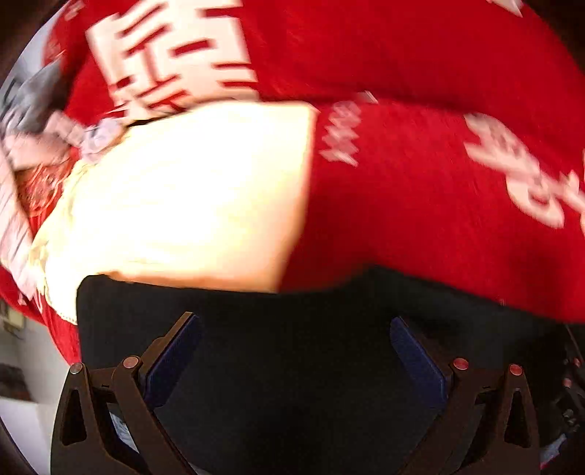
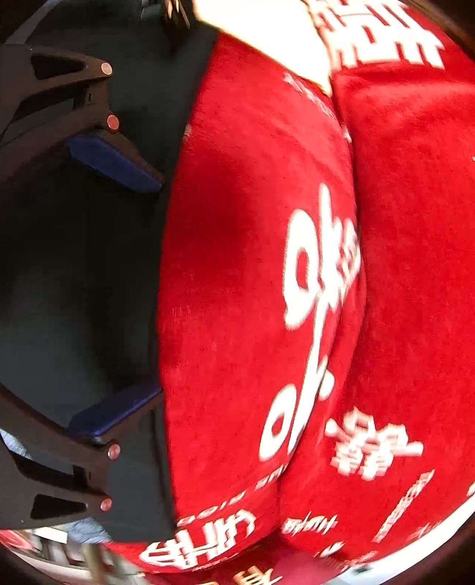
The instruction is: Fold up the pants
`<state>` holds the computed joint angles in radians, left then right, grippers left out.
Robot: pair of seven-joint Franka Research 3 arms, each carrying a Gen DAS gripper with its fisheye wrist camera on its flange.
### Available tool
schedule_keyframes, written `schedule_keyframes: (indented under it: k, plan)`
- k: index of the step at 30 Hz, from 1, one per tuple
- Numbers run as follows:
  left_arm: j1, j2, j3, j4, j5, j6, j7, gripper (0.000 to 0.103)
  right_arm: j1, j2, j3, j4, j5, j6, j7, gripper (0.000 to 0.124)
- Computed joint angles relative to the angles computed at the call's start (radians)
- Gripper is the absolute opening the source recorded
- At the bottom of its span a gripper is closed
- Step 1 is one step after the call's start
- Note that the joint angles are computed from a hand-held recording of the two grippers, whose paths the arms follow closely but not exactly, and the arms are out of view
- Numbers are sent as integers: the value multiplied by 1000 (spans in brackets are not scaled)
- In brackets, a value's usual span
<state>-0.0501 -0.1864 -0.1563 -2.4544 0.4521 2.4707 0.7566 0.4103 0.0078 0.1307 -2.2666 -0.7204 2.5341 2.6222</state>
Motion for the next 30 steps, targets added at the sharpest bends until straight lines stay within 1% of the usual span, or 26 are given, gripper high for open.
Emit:
schedule_keyframes:
  k: [1, 2, 3, 5, 6, 7, 8, 9, 10, 11, 12, 13, 14, 15, 16, 17, 19, 20, 21, 22, 24, 25, 26, 27, 28, 30]
  plan:
    - [9, -18, 19, -18, -21, 10, 9, 103, -3, -25, -3, -25, 5, 62, -8, 102]
    - [22, -27, 36, -30, -43, 5, 14, 103, -6, -29, -2, -31, 37, 108, -51, 102]
    - [34, -27, 42, -36, -49, -2, 7, 103, -1, -20, 5, -23, 106, 145, -140, 102]
    - [51, -4, 55, -39, -83, -22, 14, 103, 11, 11, 18, 11, 132, 170, -203, 102]
    - [52, -2, 59, -54, -100, -24, 29, 103, 22, 40, 22, 39, 129, 180, -224, 102]
    - [53, -3, 63, -74, -119, -16, 49, 103, 37, 81, 28, 80, 149, 179, -278, 102]
    - [61, -24, 66, -114, -115, 45, 39, 103, 50, 125, 30, 121, 194, 159, -350, 102]
    - [62, -39, 66, -127, -123, 50, 47, 103, 68, 189, 37, 192, 231, 84, -423, 102]
    - [59, -51, 73, -133, -150, 36, 76, 103, 108, 234, 9, 241, 209, 25, -427, 102]
    - [60, -62, 75, -138, -165, 30, 90, 103, 113, 250, 5, 258, 196, 22, -409, 102]
    - [65, -72, 74, -144, -167, 30, 90, 103, 122, 248, -12, 255, 205, 51, -384, 102]
    - [75, -94, 70, -162, -156, 33, 79, 103, 135, 248, -26, 273, 223, 30, -364, 102]
    - [87, -108, 67, -181, -144, 33, 62, 103, 154, 245, -44, 283, 207, 22, -336, 102]
    - [88, -100, 71, -185, -152, 41, 65, 103, 173, 237, -62, 284, 169, 37, -299, 102]
    - [84, -114, 85, -213, -180, 67, 82, 103, 188, 236, -73, 290, 131, 52, -276, 102]
    - [91, -122, 83, -232, -176, 99, 76, 103, 195, 252, -70, 315, 122, 43, -289, 102]
    - [107, -127, 55, -238, -131, 101, 48, 103, 227, 321, -69, 407, 111, -57, -324, 102]
    - [104, -135, 48, -242, -125, 95, 41, 103, 249, 372, -78, 474, 99, -139, -336, 102]
    - [98, -142, 51, -247, -131, 95, 46, 103, 279, 431, -101, 548, 105, -220, -358, 102]
    - [86, -148, 72, -256, -159, 105, 79, 103, 274, 461, -103, 586, 128, -247, -372, 102]
    - [72, -168, 91, -265, -201, 96, 126, 103, 246, 452, -92, 594, 202, -242, -373, 102]
    - [67, -180, 106, -273, -227, 103, 155, 103, 242, 429, -97, 572, 212, -211, -366, 102]
    - [73, -185, 112, -274, -236, 106, 167, 103, 241, 382, -105, 514, 199, -131, -342, 102]
    - [83, -181, 109, -271, -236, 107, 168, 103, 244, 352, -112, 480, 177, -82, -326, 102]
    - [89, -180, 102, -276, -232, 116, 163, 103, 244, 337, -105, 466, 173, -62, -338, 102]
    - [112, -151, 89, -262, -204, 134, 156, 103, 221, 354, -68, 483, 248, -79, -433, 102]
